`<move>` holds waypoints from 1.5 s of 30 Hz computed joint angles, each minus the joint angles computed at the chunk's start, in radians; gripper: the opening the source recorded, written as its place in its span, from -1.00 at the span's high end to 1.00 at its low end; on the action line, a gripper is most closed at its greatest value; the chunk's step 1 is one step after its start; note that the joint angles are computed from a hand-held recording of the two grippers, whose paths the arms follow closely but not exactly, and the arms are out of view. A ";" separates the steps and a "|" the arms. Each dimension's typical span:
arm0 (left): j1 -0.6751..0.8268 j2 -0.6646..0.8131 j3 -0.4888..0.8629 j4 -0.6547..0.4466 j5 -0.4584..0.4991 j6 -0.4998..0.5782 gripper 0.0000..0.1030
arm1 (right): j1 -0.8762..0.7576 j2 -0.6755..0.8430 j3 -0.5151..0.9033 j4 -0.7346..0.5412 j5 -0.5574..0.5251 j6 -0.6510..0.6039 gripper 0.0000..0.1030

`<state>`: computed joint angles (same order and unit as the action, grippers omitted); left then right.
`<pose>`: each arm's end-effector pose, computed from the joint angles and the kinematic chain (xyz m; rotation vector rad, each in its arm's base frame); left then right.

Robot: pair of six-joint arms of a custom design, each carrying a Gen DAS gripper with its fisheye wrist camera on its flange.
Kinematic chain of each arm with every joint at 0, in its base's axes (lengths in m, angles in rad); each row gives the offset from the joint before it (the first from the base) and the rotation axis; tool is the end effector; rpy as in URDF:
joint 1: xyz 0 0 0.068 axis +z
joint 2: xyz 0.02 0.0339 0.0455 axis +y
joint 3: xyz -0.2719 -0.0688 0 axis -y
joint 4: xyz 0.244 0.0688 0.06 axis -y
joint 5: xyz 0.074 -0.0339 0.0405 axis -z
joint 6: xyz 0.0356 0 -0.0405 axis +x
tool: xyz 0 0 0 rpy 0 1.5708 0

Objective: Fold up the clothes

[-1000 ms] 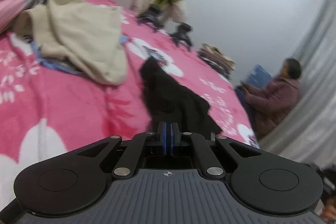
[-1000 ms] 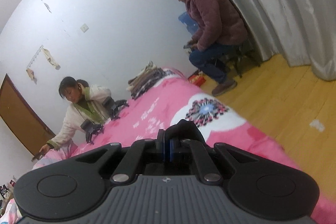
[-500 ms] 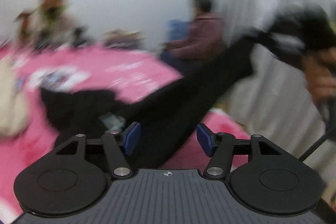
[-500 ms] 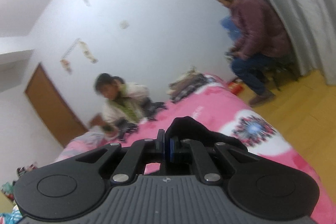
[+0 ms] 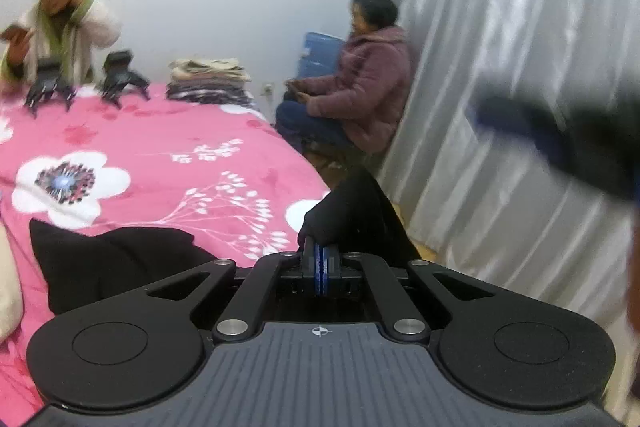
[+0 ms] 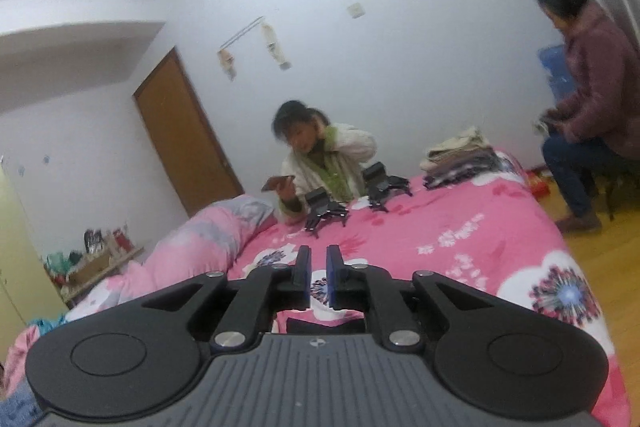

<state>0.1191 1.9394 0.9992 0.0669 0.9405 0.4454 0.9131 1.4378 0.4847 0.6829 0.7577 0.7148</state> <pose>0.3721 0.0156 0.1326 0.7270 2.0172 -0.8158 0.1847 0.1990 0.1922 0.3468 1.7571 0.4794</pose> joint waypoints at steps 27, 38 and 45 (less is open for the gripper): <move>0.094 -0.349 0.052 0.293 0.187 -0.671 1.00 | 0.108 0.492 -0.017 0.227 0.058 0.393 0.11; 0.138 -0.386 0.066 0.380 0.267 -0.810 1.00 | -0.036 0.516 -0.139 0.493 -0.081 0.255 -0.51; 0.156 -0.382 0.072 0.423 0.279 -0.887 1.00 | -0.015 0.579 -0.061 0.609 -0.332 0.106 0.11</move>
